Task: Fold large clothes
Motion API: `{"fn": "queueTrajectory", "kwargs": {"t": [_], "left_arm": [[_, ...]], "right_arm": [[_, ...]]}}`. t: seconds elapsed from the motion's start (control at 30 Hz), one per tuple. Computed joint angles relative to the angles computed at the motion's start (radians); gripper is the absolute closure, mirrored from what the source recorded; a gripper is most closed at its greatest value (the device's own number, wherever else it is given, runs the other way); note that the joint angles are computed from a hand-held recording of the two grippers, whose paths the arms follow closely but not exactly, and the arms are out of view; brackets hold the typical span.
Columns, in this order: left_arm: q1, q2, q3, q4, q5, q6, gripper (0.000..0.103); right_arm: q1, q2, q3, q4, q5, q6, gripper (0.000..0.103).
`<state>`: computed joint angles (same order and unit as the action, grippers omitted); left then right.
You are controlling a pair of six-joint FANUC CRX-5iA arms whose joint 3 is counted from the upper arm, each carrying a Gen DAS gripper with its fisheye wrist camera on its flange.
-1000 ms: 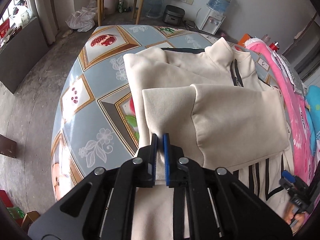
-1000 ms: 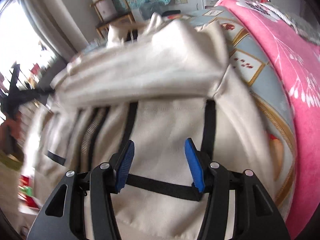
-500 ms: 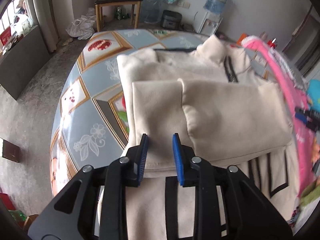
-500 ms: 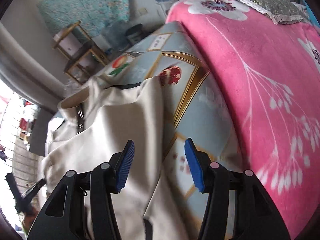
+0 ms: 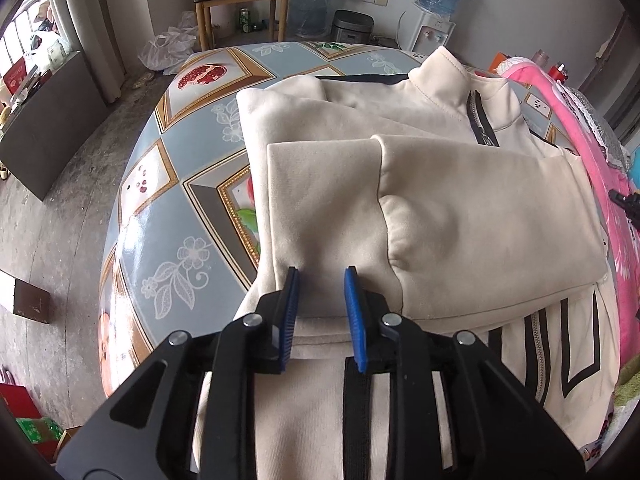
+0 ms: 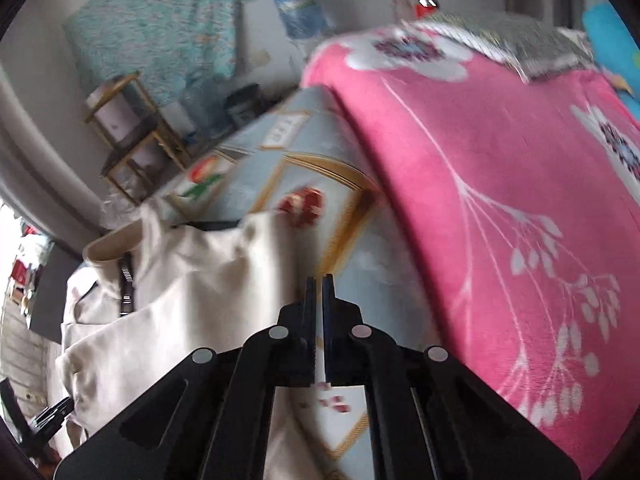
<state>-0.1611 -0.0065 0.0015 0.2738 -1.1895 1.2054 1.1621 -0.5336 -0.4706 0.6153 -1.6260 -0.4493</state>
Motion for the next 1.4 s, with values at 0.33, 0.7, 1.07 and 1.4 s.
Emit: {"fn": "queueTrajectory", "kwargs": {"t": [0.33,0.7,1.07,1.4], "left_arm": [[0.122,-0.078,-0.079,0.154,-0.016,-0.111,0.079],[0.146,0.004,-0.072,0.309,-0.042,-0.059,0.059],[0.003,0.045,0.016,0.157,-0.022,-0.017,0.058],[0.079,-0.042,-0.04,0.136,-0.063,-0.04,0.04]], "right_arm": [[0.081,0.071,0.123,0.07,0.043,0.186,0.065],[0.206,0.15,0.166,-0.01,0.156,0.21,0.045],[0.13,0.13,0.133,-0.09,0.141,0.22,0.045],[0.219,0.132,0.166,-0.154,0.001,0.146,0.043]]}}
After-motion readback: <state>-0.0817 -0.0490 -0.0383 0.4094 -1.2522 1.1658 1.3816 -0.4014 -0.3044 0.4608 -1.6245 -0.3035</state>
